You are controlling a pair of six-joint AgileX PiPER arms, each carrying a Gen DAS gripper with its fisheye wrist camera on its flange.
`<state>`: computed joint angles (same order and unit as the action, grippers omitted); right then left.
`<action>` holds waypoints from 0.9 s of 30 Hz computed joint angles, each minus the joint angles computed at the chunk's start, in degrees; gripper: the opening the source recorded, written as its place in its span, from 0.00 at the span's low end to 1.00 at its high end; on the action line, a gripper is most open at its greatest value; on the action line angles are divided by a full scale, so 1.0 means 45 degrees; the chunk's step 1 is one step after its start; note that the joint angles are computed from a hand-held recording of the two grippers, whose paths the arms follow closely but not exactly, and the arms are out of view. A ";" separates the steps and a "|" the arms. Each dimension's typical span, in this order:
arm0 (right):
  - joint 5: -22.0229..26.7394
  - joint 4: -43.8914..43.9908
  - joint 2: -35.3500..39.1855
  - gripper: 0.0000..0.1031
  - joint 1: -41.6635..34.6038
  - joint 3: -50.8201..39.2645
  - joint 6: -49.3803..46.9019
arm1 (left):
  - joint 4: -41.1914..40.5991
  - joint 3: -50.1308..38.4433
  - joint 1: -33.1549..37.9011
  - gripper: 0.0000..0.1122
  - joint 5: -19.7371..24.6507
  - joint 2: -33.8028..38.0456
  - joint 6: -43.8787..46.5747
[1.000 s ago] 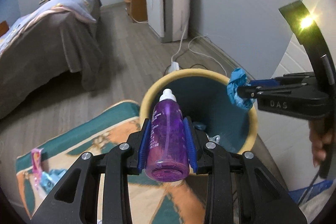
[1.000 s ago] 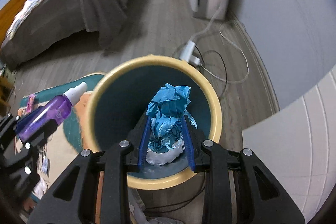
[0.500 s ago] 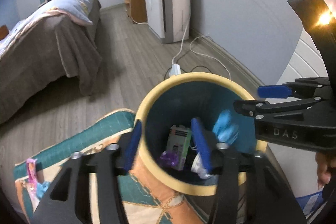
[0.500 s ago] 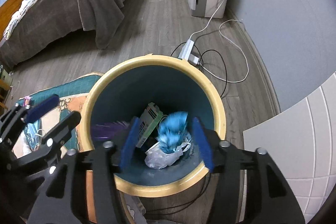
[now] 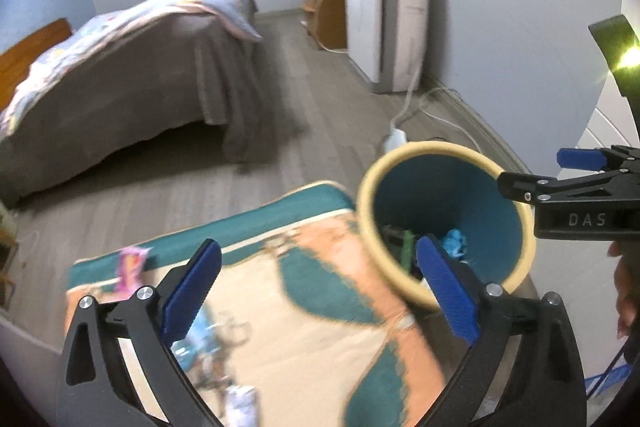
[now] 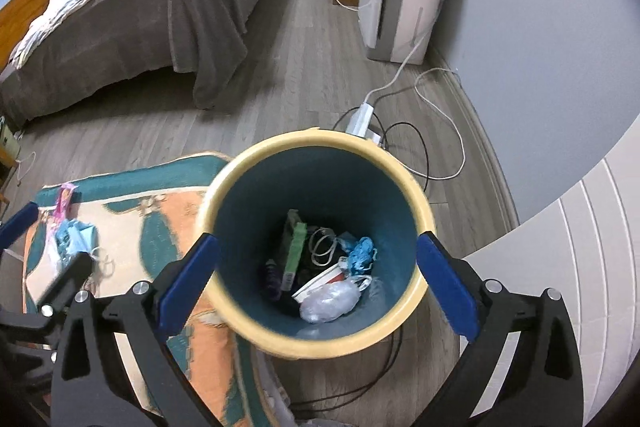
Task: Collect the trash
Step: 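Move both open tools back over the cushion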
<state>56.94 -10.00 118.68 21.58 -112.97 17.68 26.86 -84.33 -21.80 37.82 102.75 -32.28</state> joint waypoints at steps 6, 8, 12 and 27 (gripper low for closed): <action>0.0155 -0.2352 -0.0789 0.94 0.2008 0.0714 0.1754 | 0.0031 0.2631 0.0994 0.87 -0.0114 -0.2812 -0.0413; 0.0076 -0.2595 -0.0964 0.94 0.2547 0.0960 0.2205 | -0.0401 0.3379 0.1478 0.87 -0.0135 -0.3736 0.0053; -0.0127 -0.2128 -0.1217 0.94 0.3421 0.1206 0.2505 | -0.0382 0.4594 0.2198 0.87 0.0254 -0.5342 0.0618; 0.1632 -0.2350 0.0474 0.94 0.6127 -0.0989 0.3039 | -0.3537 0.7971 0.6621 0.87 -0.0444 -0.7893 0.4361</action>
<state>64.28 -20.58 120.81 49.15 -117.42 31.35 10.94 -48.46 8.00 35.82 67.23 -12.66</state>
